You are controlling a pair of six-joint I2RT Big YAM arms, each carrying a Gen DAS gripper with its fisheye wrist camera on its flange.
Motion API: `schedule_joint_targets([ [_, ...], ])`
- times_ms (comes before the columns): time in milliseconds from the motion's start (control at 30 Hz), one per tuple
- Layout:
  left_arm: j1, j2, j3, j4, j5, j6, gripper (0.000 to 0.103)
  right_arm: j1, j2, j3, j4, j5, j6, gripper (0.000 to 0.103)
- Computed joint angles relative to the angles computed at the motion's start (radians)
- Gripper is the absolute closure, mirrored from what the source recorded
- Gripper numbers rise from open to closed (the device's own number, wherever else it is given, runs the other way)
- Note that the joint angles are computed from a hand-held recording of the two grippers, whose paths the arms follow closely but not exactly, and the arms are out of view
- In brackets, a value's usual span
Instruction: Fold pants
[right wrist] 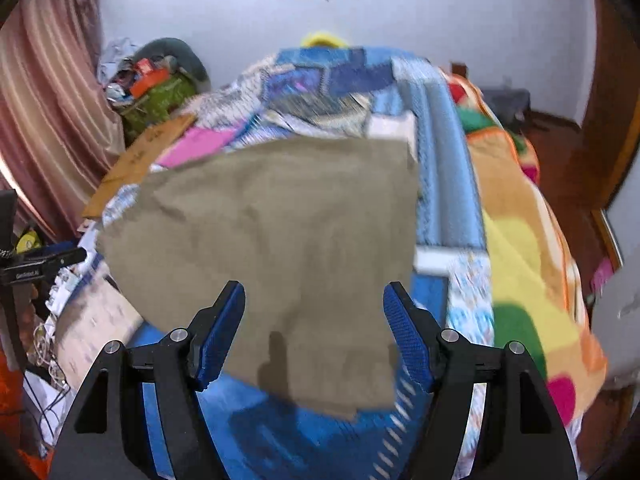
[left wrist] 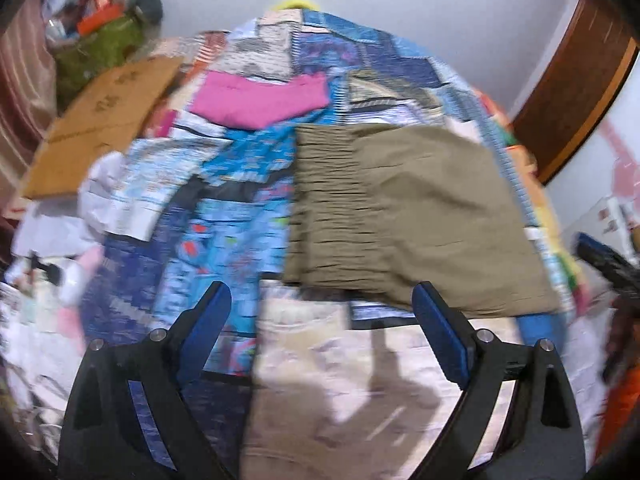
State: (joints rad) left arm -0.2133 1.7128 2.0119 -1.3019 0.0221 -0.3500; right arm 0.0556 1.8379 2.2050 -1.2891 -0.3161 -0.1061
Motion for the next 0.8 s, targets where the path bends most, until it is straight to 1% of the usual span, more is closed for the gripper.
schedule_joint_targets([
  [100,-0.007,0.022,0.015,-0.006,0.078,-0.026,0.010,0.038,0.034,0.052,0.023,-0.007,0.003,0.035],
  [200,-0.008,0.039,0.005,0.001,0.154,-0.058,0.010,0.068,0.075,0.103,0.017,-0.025,0.004,0.035],
  [267,-0.004,0.046,-0.010,0.012,0.201,-0.094,0.010,0.091,0.102,0.126,0.009,-0.027,0.005,0.035],
  [300,-0.004,0.046,-0.019,0.020,0.205,-0.115,0.010,0.103,0.117,0.134,0.003,-0.026,0.003,0.035],
  [400,0.001,0.036,-0.051,0.075,0.233,-0.180,0.009,0.126,0.138,0.132,-0.019,-0.018,-0.012,0.035],
  [467,0.013,0.037,-0.064,0.110,0.276,-0.212,0.008,0.139,0.145,0.125,-0.043,-0.007,-0.032,0.035],
  [500,0.019,0.040,-0.065,0.123,0.291,-0.226,0.007,0.143,0.150,0.122,-0.059,-0.005,-0.046,0.033],
  [567,0.032,0.058,-0.054,0.145,0.325,-0.257,0.004,0.150,0.115,0.051,-0.003,0.012,-0.062,0.032],
  [633,0.040,0.086,-0.023,0.146,0.342,-0.288,0.001,0.145,0.117,0.060,-0.018,-0.003,-0.074,0.032],
  [700,0.042,0.117,0.021,0.130,0.336,-0.309,0.001,0.135,0.122,0.067,-0.029,-0.033,-0.073,0.032],
  [800,0.045,0.160,0.088,0.095,0.329,-0.309,0.001,0.134,0.113,0.052,-0.016,-0.041,-0.072,0.032],
])
